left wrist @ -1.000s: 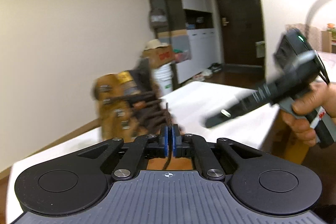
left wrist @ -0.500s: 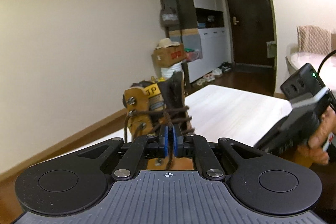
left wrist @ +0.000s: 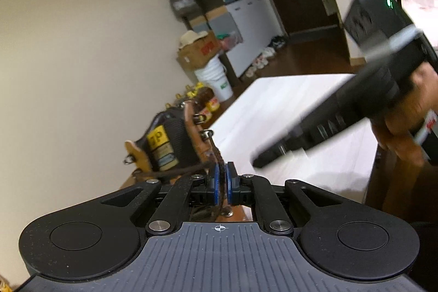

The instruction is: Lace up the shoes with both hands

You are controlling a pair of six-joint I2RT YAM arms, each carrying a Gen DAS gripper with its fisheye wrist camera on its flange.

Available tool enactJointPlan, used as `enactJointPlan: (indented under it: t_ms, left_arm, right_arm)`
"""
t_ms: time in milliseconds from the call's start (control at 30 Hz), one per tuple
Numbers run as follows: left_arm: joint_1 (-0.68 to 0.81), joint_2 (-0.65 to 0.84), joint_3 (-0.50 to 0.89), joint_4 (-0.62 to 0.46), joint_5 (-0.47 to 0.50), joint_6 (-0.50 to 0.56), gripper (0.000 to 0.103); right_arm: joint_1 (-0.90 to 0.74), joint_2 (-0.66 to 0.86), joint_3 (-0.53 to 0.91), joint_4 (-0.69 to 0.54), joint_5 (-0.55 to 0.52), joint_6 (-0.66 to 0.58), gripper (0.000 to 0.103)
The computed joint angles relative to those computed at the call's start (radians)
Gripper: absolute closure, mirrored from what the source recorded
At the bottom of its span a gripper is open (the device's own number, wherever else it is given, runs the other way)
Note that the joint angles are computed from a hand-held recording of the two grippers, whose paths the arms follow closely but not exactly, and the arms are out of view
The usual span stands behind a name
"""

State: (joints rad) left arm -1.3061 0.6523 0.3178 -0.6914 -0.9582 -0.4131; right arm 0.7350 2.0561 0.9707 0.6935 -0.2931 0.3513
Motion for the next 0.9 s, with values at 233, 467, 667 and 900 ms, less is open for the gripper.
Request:
enactJointPlan:
  t_ms: [233,467,667,900]
  left_arm:
    - [0.084,0.006,0.001,0.047,0.059,0.065,0.095]
    - [0.102,0.029,0.024,0.044,0.066,0.076,0.095]
    - [0.112,0.039,0.049,0.039,0.055,0.100,0.095]
    - [0.145,0.030,0.044,0.059,0.082,0.150,0.096]
  right_arm:
    - [0.010,0.008,0.048,0.014,0.078,-0.099,0.086]
    - [0.020,0.018,0.081,0.014,0.107,-0.228,0.086]
    - [0.047,0.012,0.071,0.019,0.113,-0.317,0.087]
    - [0.032,-0.021,0.040,0.010,0.064,-0.415,0.090]
